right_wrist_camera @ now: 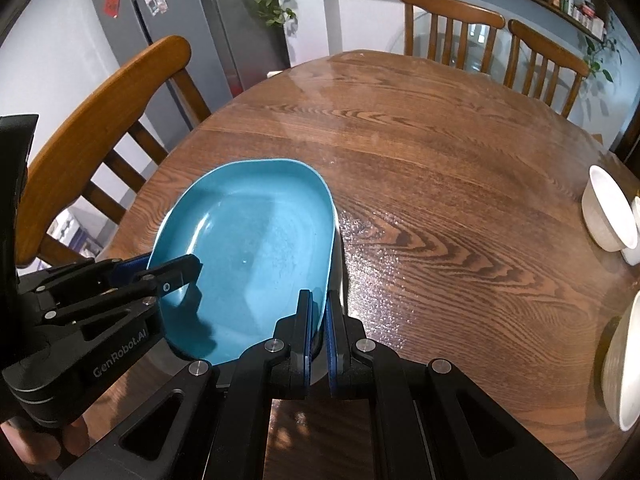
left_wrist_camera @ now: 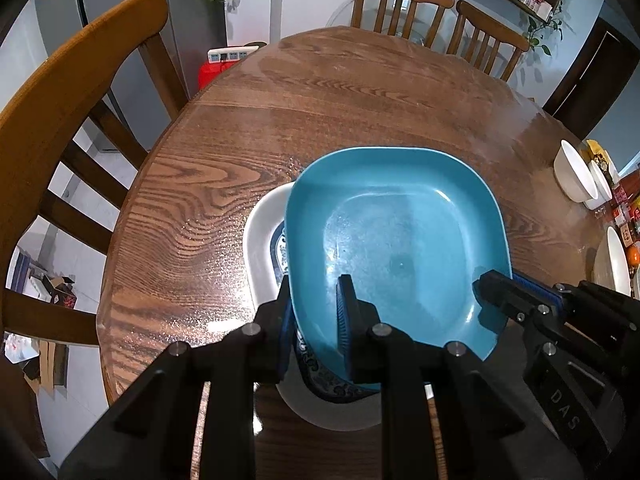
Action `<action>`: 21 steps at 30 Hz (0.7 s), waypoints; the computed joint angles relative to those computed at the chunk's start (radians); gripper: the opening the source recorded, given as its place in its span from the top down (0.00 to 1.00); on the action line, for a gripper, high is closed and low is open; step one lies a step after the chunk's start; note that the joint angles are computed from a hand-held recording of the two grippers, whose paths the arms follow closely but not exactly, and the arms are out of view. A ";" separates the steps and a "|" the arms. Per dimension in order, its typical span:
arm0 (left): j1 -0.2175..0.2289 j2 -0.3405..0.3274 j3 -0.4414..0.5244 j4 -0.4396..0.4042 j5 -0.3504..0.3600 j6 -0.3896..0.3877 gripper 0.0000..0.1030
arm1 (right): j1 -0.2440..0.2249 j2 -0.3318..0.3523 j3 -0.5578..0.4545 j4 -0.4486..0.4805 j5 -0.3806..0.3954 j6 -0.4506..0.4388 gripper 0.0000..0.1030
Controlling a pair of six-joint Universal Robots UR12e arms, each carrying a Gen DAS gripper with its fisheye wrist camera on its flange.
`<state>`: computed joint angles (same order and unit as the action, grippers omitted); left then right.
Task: Organize plates and bowls
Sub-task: 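Lower the teal dish with both tools onto the patterned plate stack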
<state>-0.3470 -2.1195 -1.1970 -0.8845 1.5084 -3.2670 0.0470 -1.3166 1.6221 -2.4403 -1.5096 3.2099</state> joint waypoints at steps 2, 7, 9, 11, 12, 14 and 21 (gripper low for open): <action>0.000 -0.001 0.002 -0.004 0.000 0.003 0.83 | -0.001 0.001 -0.001 0.002 0.001 0.003 0.94; -0.003 -0.002 0.002 -0.007 0.001 0.006 0.83 | -0.003 0.001 0.001 0.006 0.004 0.007 0.94; -0.003 -0.002 0.002 -0.009 0.001 0.010 0.83 | -0.004 0.001 0.001 0.007 0.004 0.009 0.94; -0.004 -0.002 0.001 -0.012 0.000 0.011 0.83 | -0.005 0.002 0.001 0.009 0.005 0.012 0.94; -0.004 -0.002 0.001 -0.013 0.000 0.011 0.82 | -0.006 0.002 0.002 0.009 0.006 0.013 0.94; -0.003 -0.002 0.001 -0.016 -0.002 0.012 0.82 | -0.007 0.002 0.002 0.010 0.007 0.013 0.94; -0.003 -0.004 0.005 -0.023 -0.003 0.013 0.82 | -0.007 0.003 0.002 0.009 0.007 0.011 0.94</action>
<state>-0.3499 -2.1237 -1.1924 -0.9070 1.5053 -3.2544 0.0402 -1.3140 1.6238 -2.4310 -1.5021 3.2211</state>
